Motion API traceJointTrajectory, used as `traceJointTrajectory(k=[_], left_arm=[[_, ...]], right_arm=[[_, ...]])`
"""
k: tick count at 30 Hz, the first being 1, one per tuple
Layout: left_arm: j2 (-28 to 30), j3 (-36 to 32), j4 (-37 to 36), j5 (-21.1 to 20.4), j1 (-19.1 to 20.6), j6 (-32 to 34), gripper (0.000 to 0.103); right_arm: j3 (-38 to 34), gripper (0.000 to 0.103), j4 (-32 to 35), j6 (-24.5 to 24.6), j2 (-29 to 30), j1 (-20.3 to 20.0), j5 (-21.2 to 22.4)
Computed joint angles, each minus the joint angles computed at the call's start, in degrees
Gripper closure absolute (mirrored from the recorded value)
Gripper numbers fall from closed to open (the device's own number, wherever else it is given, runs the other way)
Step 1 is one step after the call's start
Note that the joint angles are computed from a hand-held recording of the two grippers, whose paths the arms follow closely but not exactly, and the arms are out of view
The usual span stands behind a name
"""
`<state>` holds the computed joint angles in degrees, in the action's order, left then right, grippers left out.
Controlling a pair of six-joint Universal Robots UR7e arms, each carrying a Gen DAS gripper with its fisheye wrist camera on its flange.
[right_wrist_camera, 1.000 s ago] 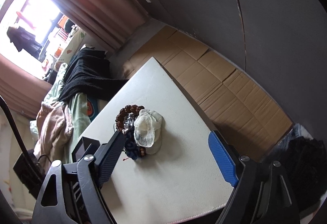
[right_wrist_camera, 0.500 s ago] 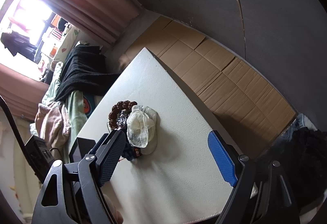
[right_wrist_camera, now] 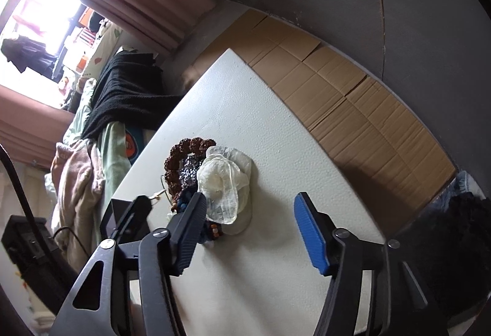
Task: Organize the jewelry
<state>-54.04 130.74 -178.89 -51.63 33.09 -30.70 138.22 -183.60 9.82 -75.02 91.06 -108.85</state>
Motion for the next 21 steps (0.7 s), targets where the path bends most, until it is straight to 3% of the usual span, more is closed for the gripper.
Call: traceJointTrajectory(k=[7, 11, 13, 14, 21], left_arm=[[-3.75, 2.24, 0.09, 1.55, -1.17, -1.16, 0.071], [-6.88, 4.28, 0.36, 2.12, -1.81, -2.54, 0.071], [-8.78, 5.37, 1.15, 2.98, -2.36, -3.63, 0.071], [-9.64, 5.92, 1.39, 3.25, -2.69, -4.24, 0.071], [-16.64, 8.86, 3.60, 5.44, -3.68, -6.63, 0.071]], right_arm=[[-2.30, 0.063, 0.69, 0.04, 4.00, 0.72, -1.03], [-3.65, 0.067, 1.49, 0.19, 6.19, 1.01, -2.70], [-3.87, 0.094, 1.27, 0.08, 6.82, 0.92, -2.93], [-3.84, 0.097, 1.26, -0.01, 6.83, 0.83, -2.82], [-1.69, 0.100, -7.06, -4.58, 5.25, 2.53, 0.22]])
